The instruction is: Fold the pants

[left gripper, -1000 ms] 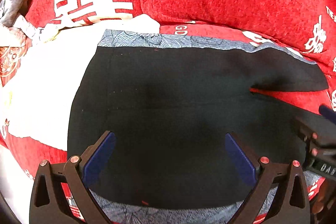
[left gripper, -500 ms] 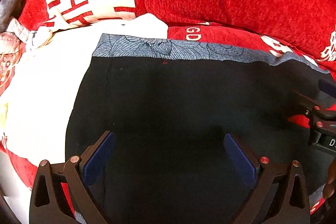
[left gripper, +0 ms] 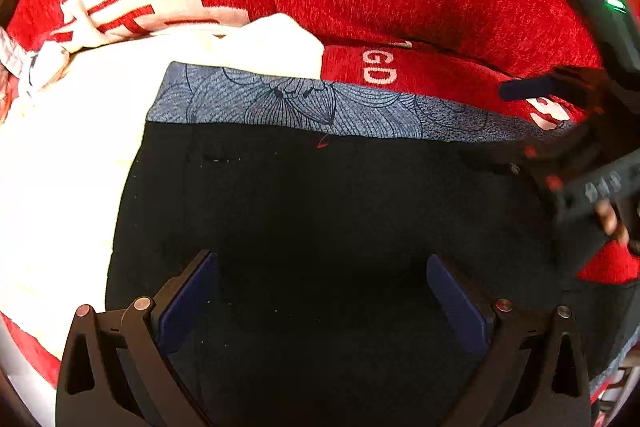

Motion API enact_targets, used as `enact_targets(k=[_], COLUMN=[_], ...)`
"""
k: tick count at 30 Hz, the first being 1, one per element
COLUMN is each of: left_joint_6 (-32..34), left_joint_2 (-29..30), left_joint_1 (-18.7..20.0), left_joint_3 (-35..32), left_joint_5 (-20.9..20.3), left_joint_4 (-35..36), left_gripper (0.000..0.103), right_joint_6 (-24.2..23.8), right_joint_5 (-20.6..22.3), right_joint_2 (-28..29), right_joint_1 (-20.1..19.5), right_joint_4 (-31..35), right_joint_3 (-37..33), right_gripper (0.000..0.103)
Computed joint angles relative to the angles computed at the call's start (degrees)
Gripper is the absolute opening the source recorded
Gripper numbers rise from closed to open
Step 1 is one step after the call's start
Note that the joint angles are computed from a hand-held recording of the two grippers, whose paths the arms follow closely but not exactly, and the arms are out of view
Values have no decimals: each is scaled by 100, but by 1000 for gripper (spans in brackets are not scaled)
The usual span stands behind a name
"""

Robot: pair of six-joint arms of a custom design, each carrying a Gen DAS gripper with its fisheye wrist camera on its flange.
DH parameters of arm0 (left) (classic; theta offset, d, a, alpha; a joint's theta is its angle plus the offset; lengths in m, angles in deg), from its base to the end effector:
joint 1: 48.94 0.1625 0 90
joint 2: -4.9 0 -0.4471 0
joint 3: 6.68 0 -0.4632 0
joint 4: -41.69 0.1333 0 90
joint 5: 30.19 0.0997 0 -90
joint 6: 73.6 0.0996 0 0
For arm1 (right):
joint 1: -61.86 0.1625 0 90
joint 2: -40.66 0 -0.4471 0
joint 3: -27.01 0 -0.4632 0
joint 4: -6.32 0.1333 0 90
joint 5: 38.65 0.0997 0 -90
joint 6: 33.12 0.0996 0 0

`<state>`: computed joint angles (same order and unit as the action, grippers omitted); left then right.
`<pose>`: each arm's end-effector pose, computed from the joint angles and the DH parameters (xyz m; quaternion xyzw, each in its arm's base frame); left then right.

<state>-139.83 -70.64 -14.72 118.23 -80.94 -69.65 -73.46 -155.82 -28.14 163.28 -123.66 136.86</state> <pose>-0.2741 -0.4238 0.1290 -0.0022 0.9175 -0.1744 0.3575 0.2067 -0.5796 0.1847 0.4262 -0.8735 -0.0674 0.2252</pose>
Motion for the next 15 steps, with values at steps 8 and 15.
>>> enact_targets(k=[8, 15], left_joint_6=[307, 266], left_joint_2=[-65, -21], left_joint_1=[155, 701], left_joint_3=[25, -267], left_joint_5=[-87, -546], left_joint_4=[-440, -1303], left_gripper=[103, 103], right_joint_6=[-463, -1012], right_joint_5=[257, 370], right_joint_2=[188, -296], right_joint_1=[-176, 60], right_joint_4=[405, 153], right_joint_3=[-59, 502], right_gripper=[96, 19])
